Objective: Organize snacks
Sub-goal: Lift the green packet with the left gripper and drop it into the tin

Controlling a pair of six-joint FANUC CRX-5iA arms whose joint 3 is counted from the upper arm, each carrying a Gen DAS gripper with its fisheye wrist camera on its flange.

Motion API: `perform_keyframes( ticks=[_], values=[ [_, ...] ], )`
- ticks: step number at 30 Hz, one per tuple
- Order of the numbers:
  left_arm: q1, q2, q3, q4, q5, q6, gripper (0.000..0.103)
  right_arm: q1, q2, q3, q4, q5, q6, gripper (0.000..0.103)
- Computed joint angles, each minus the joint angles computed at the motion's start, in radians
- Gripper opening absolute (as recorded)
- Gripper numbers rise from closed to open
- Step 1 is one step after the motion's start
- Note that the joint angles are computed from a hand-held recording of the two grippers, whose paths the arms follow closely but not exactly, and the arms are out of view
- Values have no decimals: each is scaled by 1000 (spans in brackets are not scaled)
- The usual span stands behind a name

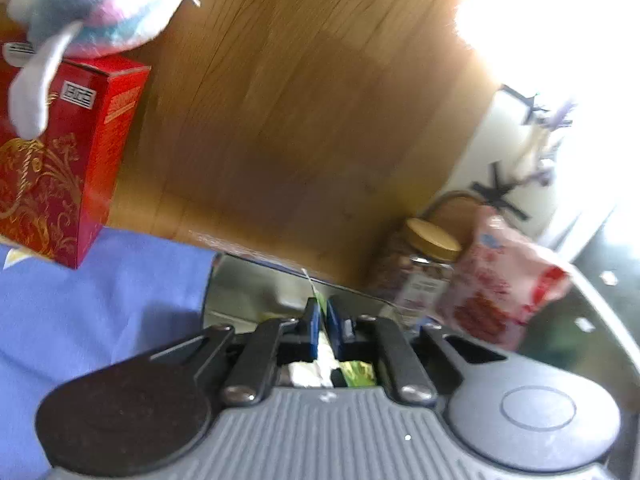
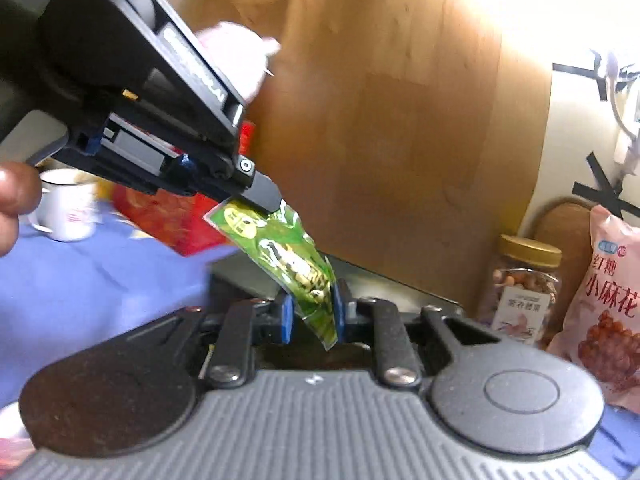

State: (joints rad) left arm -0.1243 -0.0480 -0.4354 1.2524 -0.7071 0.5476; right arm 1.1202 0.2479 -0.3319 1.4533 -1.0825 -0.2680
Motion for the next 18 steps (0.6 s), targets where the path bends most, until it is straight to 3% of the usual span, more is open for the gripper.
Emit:
perform_keyframes(
  ticks=[2, 4, 7, 9, 14, 18],
  values=[
    [-16, 30, 42, -109, 67, 80, 12, -21, 13, 30, -54, 20, 47, 26],
    [-3, 32, 58, -201, 86, 139, 16, -28, 0, 36, -113, 62, 72, 33],
    [39, -27, -21, -73, 71, 28, 32, -28, -45, -16, -49, 98, -29, 41],
    [74, -70, -67, -40, 59, -5, 34, -5, -80, -75, 6, 81, -106, 43],
    [184, -101, -111, -121, -156, 64, 34, 54, -173, -191, -23, 139, -337, 43],
    [198, -103, -141, -166, -208, 100, 34, 42, -209, -231, -47, 263, -508, 43]
  ],
)
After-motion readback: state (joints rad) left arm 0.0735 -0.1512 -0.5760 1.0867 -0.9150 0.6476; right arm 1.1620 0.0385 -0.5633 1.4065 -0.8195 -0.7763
